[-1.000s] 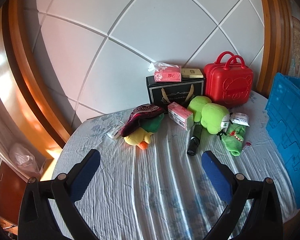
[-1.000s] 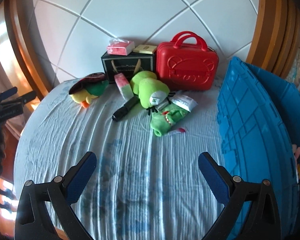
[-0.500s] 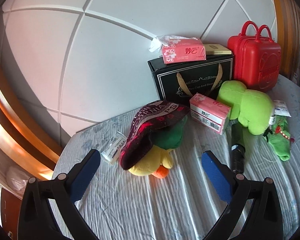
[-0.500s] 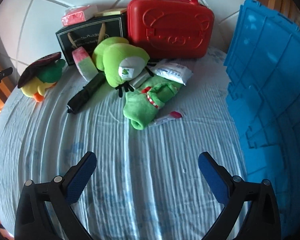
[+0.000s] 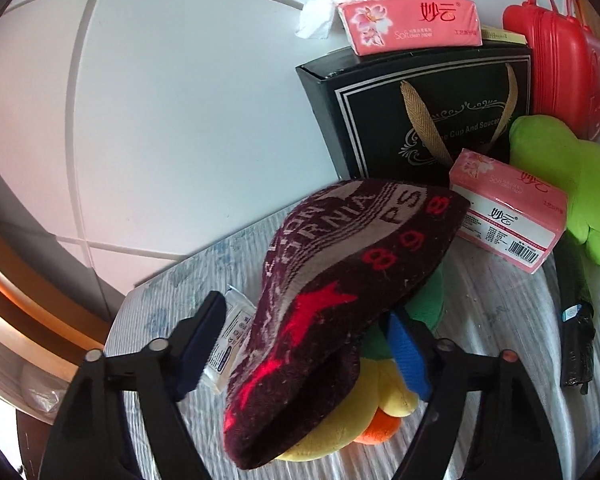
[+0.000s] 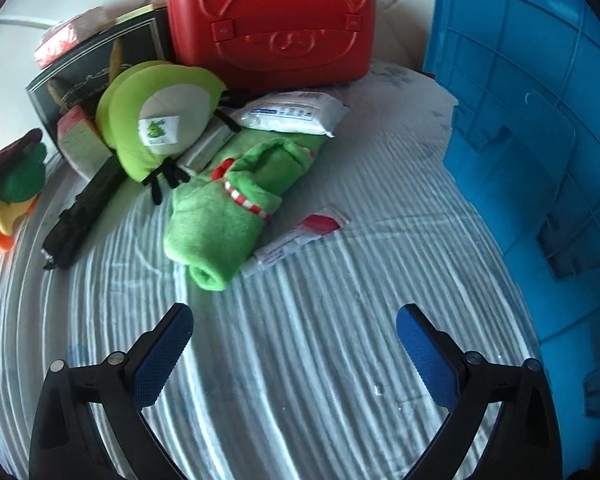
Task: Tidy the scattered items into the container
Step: 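Reach the left tool to the maroon knit hat while the right tool approaches the toothpaste tube, then grasp the maroon hat with the left tool while the right tool grasps the toothpaste tube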
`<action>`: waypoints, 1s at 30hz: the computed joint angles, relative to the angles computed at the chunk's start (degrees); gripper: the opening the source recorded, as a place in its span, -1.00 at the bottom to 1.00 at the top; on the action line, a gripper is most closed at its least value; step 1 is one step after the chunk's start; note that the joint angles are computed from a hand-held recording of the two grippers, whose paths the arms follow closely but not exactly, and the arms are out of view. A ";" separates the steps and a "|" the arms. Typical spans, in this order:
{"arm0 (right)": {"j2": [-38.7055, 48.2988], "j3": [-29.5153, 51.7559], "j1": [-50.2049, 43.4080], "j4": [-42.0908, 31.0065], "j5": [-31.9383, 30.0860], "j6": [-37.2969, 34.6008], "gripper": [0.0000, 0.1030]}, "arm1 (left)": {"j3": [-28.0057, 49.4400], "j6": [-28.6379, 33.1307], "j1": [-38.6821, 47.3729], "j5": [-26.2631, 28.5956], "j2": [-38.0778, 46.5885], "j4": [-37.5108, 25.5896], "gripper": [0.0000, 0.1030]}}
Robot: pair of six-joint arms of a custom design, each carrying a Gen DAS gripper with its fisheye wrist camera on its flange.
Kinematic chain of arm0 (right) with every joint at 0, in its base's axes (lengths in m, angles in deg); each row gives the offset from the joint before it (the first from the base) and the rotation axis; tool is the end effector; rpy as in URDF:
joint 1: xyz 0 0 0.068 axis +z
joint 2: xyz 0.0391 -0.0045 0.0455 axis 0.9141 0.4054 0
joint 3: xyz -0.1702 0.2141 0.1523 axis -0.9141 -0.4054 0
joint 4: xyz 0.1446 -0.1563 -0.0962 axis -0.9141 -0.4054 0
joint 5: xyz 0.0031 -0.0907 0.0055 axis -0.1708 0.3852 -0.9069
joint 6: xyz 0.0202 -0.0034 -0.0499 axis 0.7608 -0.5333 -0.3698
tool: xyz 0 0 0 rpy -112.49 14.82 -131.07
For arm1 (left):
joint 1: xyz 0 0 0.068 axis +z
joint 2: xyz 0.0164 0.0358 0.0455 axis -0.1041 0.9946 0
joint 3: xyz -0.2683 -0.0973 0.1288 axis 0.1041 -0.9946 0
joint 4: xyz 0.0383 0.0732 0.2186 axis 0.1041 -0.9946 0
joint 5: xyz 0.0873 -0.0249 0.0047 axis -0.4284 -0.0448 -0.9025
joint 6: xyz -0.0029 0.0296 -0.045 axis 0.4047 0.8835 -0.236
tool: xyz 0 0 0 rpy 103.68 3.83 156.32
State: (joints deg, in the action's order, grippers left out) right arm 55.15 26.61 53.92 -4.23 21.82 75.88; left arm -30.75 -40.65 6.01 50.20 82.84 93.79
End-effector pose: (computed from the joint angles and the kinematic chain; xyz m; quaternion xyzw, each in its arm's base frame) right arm 0.1800 -0.0344 0.1445 -0.0043 0.9589 0.0010 0.2836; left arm 0.3633 0.0812 0.1972 0.0721 0.9208 0.1666 0.3451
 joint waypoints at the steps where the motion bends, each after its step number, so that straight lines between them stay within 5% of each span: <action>1: 1.77 0.33 -0.03 1.78 0.40 0.90 1.00 | 0.47 -0.19 -0.37 -0.21 0.32 -0.18 -0.37; 4: 7.49 2.33 0.41 5.15 2.19 2.29 1.00 | 1.13 -2.90 -0.66 -0.74 0.82 -1.01 -0.68; 16: 19.43 7.75 3.60 10.20 7.45 9.30 0.95 | -9.17 -6.70 -1.51 -0.79 -8.17 7.04 -0.73; 19: 21.39 9.50 4.42 9.10 7.12 9.23 0.36 | -10.84 -6.96 -1.64 -0.54 -10.35 7.45 -0.73; 20: 21.81 9.95 4.78 8.70 7.18 9.07 0.35 | -11.48 -7.08 -1.68 -0.50 -11.07 7.68 -0.73; 25: 19.99 9.62 5.80 7.31 5.09 5.08 -0.35 | -15.21 -8.26 -2.00 0.28 -15.20 7.87 -0.73; 30: 17.13 8.35 1.18 3.82 0.03 0.94 -0.66 | -18.35 -9.08 -2.67 -0.02 -20.07 6.32 -0.73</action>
State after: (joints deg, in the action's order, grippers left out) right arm 72.28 34.96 55.09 -0.40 21.85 76.82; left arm -49.10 -49.73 3.34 50.19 62.77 100.10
